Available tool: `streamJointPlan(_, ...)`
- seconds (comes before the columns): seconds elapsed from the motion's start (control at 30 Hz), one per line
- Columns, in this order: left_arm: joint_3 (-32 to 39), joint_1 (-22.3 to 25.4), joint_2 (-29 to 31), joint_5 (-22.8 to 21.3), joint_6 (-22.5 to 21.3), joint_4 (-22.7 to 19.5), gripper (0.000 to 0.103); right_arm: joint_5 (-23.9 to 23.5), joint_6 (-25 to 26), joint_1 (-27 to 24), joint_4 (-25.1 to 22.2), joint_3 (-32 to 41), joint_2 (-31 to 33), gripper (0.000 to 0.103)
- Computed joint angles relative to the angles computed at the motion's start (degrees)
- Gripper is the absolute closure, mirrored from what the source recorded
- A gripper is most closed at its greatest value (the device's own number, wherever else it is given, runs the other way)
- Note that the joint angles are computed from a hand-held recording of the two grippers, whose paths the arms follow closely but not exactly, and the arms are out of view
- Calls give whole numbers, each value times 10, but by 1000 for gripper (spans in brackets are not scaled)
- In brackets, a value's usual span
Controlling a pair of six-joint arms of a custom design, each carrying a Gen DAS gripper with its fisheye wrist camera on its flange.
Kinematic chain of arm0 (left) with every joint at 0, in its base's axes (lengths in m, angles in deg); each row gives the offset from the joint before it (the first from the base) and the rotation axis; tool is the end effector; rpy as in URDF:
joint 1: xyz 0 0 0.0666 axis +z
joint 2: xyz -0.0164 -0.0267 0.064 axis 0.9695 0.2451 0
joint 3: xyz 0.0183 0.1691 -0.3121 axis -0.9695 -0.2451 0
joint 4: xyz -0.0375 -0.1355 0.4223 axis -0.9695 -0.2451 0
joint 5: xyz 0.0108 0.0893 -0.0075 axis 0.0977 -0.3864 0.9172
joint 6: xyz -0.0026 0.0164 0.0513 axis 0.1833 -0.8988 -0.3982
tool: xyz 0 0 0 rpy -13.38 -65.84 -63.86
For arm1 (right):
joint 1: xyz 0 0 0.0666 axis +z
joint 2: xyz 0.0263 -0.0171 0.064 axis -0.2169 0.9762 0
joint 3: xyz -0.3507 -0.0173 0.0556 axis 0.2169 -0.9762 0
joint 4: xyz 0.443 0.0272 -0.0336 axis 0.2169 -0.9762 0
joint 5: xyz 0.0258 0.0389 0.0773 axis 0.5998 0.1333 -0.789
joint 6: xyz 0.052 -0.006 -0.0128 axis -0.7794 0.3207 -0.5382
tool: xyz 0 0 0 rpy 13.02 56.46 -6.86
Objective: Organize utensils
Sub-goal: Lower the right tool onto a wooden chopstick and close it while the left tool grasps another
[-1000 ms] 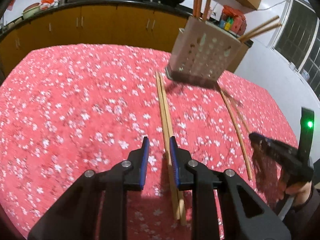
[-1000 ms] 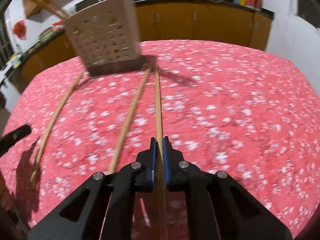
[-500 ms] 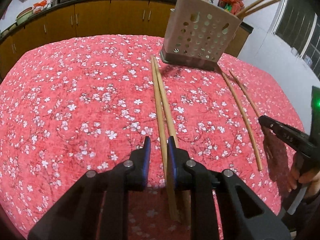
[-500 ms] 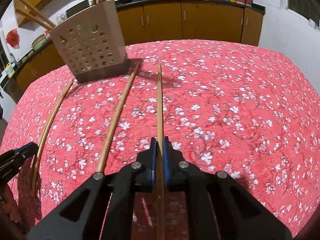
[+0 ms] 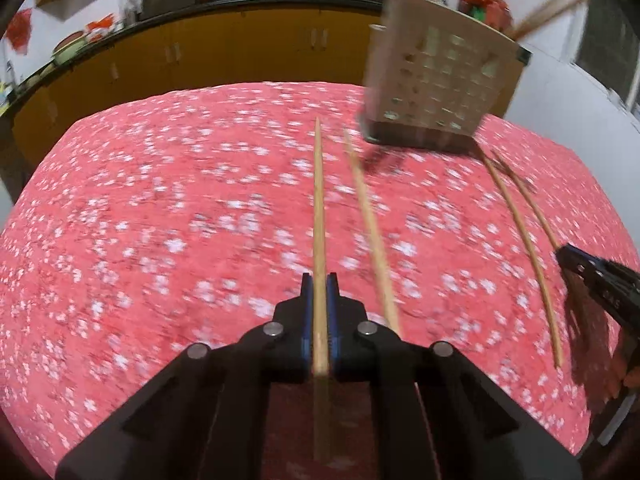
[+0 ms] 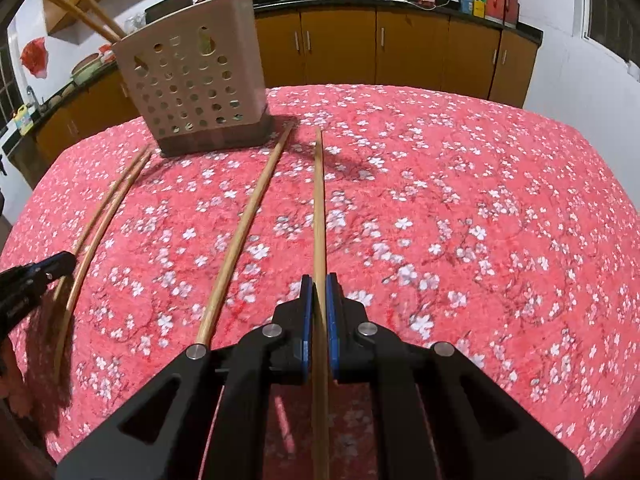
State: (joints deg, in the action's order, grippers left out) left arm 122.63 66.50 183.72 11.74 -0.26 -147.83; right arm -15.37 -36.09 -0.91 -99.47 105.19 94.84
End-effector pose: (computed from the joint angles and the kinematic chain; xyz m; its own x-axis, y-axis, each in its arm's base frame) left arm 0.6863 -0.1189 0.4423 -0.7558 0.2133 -0.6191 0.3258 0.9426 -0.0730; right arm 0.6010 0.1147 0.4317 -0.7190 0.2561 -0.6461 0.2622 0.9609 0.0892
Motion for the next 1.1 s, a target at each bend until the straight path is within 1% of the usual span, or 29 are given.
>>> streamJointPlan(0.13,25,15,18,-7,12,-4,95,23,-1,-9,2,7,8,95)
streamJointPlan(0.23,34,23,25,7,18,-3,94,17,-12,-16,5,6,7,95)
streamJointPlan(0.3,25,23,20,6,19,7,94,16,-13,-17,6,5,7,95)
streamJointPlan(0.37,22,25,18,7,19,7,93,18,-12,-17,5,6,8,95)
streamJointPlan(0.5,22,31,18,26,28,7,93,15,-13,-17,6,6,7,95)
streamJointPlan(0.63,18,31,15,26,28,8,93,9,-17,-18,10,1,4,95)
streamJointPlan(1.1,18,33,15,33,34,8,93,11,-17,-17,9,0,2,94)
